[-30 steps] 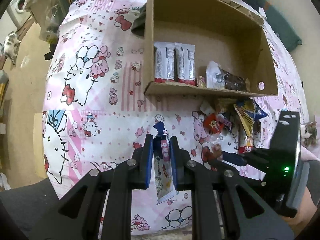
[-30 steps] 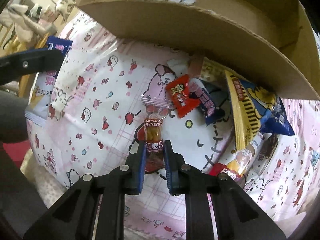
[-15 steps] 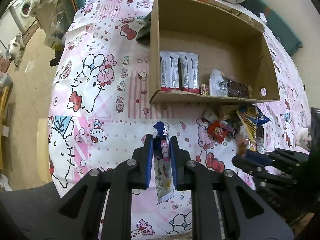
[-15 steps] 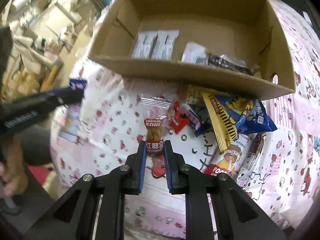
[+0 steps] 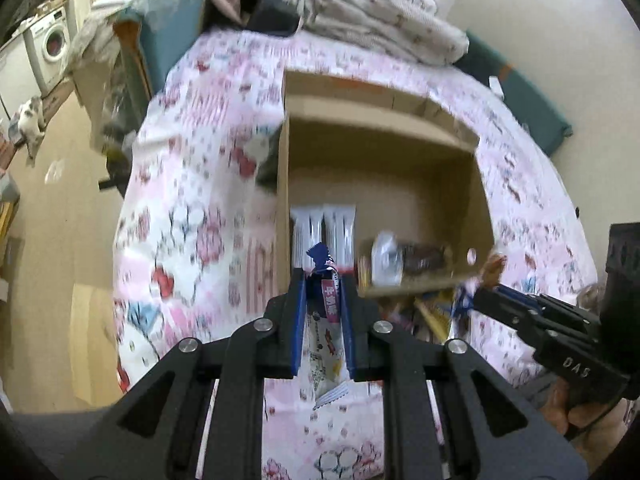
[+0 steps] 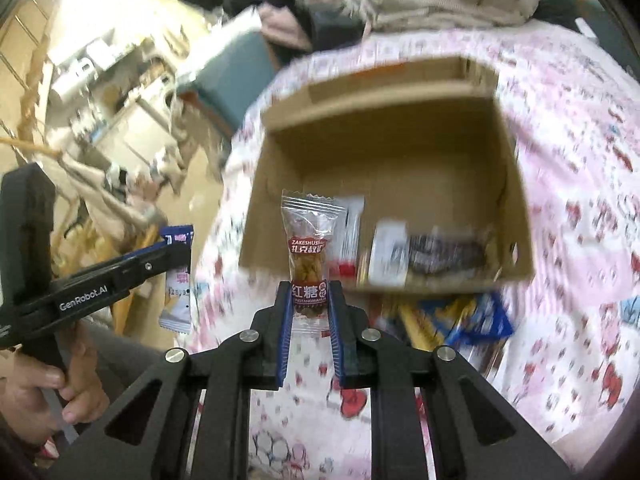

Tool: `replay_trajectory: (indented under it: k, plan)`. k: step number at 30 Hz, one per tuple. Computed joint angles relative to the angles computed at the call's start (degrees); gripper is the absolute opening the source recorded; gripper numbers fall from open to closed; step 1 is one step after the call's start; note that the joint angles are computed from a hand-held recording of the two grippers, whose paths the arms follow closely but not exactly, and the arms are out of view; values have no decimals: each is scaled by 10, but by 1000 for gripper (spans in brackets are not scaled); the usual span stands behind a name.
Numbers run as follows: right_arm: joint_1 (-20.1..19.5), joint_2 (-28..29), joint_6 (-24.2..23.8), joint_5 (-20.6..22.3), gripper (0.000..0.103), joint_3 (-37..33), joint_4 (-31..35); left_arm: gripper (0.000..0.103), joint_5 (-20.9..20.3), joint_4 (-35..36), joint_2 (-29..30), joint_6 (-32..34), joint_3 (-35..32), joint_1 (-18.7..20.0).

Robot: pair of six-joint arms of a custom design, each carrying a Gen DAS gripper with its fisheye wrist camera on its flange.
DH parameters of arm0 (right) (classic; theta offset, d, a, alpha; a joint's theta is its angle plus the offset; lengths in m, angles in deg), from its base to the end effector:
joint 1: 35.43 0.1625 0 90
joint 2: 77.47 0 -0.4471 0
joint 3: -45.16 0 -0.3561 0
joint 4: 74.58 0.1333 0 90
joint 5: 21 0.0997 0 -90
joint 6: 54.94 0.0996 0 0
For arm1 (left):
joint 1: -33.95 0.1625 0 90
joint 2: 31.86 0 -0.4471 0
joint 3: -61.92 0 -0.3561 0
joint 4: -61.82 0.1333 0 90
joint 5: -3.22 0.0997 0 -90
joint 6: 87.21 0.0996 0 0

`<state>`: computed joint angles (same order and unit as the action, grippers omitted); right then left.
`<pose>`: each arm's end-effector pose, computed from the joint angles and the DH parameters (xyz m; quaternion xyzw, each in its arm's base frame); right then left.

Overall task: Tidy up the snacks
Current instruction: 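Carry the candy packet toward the box with the right tool while the left tool carries its packet, then lower both packets into the box and open both tools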

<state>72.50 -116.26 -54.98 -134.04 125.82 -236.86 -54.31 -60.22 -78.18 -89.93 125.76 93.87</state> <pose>0.3194 -0.6808 0.1763 0.0959 -0.9421 0.2838 0.1504 -0.2223 -0.7564 0.3223 0.1909 0.9338 -0.1947 0.2318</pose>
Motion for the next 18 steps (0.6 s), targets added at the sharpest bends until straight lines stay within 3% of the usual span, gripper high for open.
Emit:
replay_trajectory:
  k: [7, 12, 15, 18]
  plan:
    - [-21, 35, -45, -6, 18, -65, -56, 13, 7, -10, 87, 60, -132, 2]
    - [-40, 66, -29, -19, 18, -121, -21, 13, 3, -20, 165, 98, -227, 12]
    - [-51, 68, -5, -17, 18, -121, -3, 13, -24, -53, 172, 101, -222, 23]
    - [-57, 74, 20, -18, 18, -133, 31, 13, -1, -39, 189, 110, -236, 26]
